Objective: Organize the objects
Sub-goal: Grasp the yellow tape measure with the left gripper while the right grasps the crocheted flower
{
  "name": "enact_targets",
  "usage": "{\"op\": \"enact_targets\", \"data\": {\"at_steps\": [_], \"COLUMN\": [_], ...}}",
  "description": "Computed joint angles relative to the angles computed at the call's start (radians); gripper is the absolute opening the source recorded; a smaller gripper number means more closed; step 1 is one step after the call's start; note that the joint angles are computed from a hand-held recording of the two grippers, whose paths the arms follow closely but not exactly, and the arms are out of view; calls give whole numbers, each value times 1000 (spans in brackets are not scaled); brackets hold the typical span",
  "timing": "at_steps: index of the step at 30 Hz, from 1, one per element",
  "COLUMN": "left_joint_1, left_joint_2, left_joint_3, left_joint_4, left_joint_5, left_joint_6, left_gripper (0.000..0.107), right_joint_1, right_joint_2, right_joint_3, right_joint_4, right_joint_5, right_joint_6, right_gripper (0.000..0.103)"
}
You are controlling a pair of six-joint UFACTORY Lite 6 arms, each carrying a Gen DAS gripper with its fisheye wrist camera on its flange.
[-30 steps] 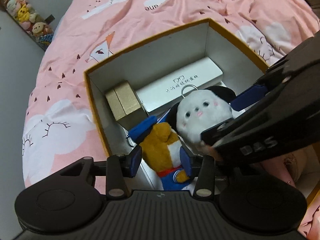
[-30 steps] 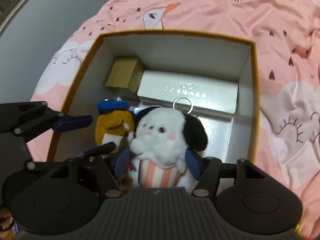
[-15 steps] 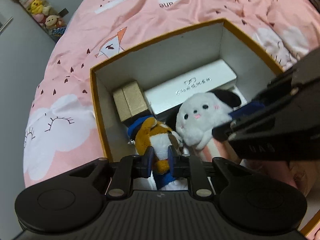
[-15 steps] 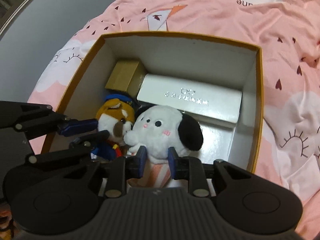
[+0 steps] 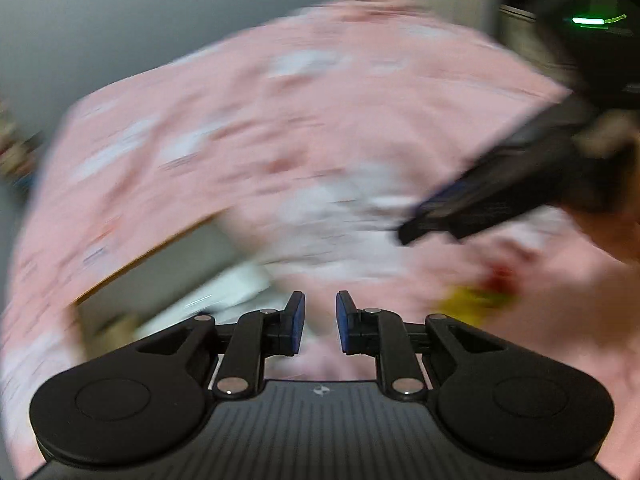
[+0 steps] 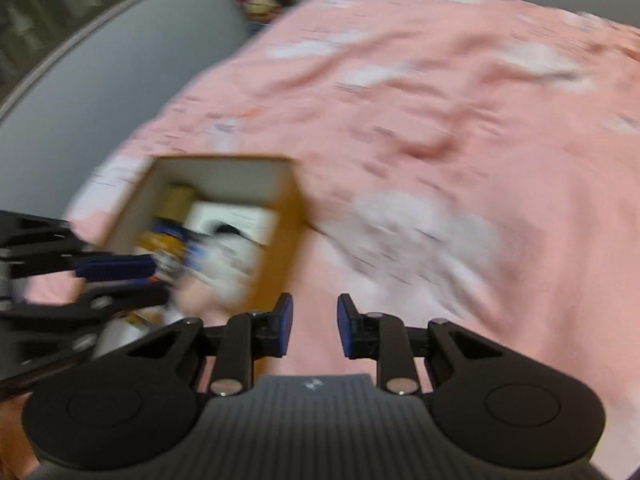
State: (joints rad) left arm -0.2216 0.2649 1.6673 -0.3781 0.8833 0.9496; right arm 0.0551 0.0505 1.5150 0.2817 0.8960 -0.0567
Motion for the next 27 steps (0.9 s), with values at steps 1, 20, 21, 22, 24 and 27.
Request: {"op": "enact_targets", "data": {"at_steps": [1, 20, 21, 22, 24, 27], "left_joint_1": [-51, -355, -354, -354, -355, -370], "left_joint_2": [13, 191, 199, 207, 227, 270], "left_joint_3": [-1, -284, -281, -279, -273, -238], "left_joint_4": [2, 225, 205, 190, 169, 222], "left_joint_5": [22, -380, -384, -387, -396, -401], "left_joint_6": [0, 1, 26, 48, 94, 46], "left_gripper": [24, 62, 63, 65, 67, 70], "right_joint_1": [-34, -343, -358, -376, -438, -522], "right_joint_2": [-58, -330, -355, -376, -390, -331], "right_joint_3": [-77, -682, -705, -721, -735, -721], "right_joint_4": [-23, 187, 202, 207, 247, 351], "right_joint_5": [0, -90, -103, -111, -102, -76], "right_joint_6": [-17, -377, -383, -371, -365, -410], "right_gripper": [26, 45, 45, 45, 45, 45]}}
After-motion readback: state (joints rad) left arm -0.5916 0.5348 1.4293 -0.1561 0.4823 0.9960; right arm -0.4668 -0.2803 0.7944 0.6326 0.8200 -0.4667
